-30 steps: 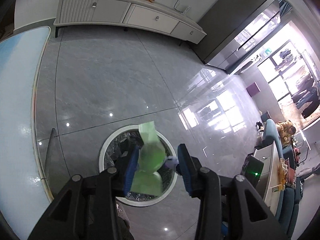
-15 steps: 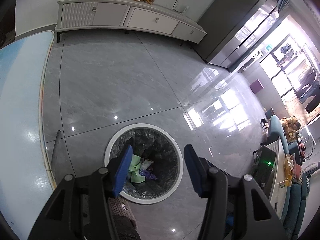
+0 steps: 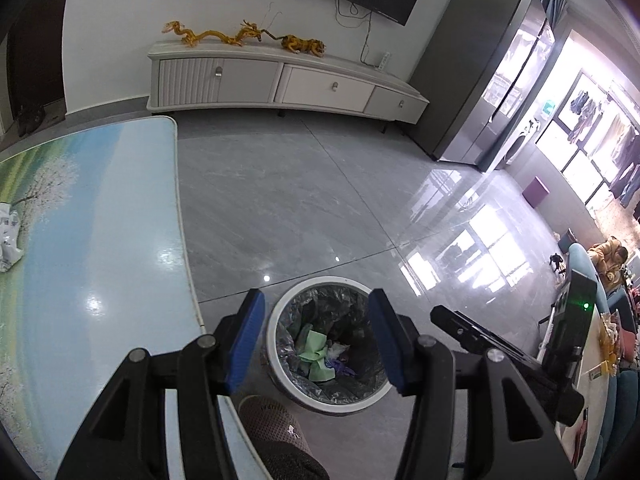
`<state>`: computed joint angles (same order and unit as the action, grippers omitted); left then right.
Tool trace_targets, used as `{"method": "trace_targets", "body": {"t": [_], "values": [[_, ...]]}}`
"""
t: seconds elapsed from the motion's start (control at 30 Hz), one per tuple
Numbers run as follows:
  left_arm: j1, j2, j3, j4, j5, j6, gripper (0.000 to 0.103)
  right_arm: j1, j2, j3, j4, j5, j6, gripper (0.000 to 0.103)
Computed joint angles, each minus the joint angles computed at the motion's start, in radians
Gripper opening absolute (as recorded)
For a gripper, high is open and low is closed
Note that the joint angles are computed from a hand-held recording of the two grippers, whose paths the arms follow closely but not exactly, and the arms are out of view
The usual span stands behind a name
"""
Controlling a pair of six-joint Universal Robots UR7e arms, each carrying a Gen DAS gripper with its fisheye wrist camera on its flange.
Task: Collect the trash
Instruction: 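Move both open tools back to the remaining trash on the table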
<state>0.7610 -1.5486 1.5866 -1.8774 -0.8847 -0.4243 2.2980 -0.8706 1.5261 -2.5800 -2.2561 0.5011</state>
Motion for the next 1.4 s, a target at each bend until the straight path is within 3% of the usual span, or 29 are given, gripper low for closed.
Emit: {"method": "trace_targets", "body": {"t": [0.43, 0.67, 0.83, 0.97, 1.13, 1.4], "values": [[-0.015, -0.14, 0.013, 0.048, 0.15, -0.052, 0.052, 0.075, 0.095, -0.143, 0.038, -0.005, -0.086, 0.052], [-0.068, -0.21, 0.017, 0.131, 0.35, -0.121, 0.062, 0.116, 0.15, -0.221, 0.054, -0.012, -0.147, 0.056], [-0.118, -0.259, 0.009, 0.28, 0.501, -0.228, 0.062, 0.146, 0.197, -0.279, 0.048, -0.01, -0.2, 0.057], [-0.157, -0.293, -0.015, 0.47, 0.578, -0.374, 0.062, 0.167, 0.239, -0.329, 0.048, -0.01, -0.227, 0.06], [-0.184, -0.315, -0.051, 0.641, 0.62, -0.504, 0.062, 0.187, 0.282, -0.382, 0.066, -0.005, -0.247, 0.06], [-0.205, -0.352, -0.07, 0.764, 0.649, -0.601, 0.062, 0.208, 0.348, -0.477, 0.123, -0.015, -0.274, 0.06]]}}
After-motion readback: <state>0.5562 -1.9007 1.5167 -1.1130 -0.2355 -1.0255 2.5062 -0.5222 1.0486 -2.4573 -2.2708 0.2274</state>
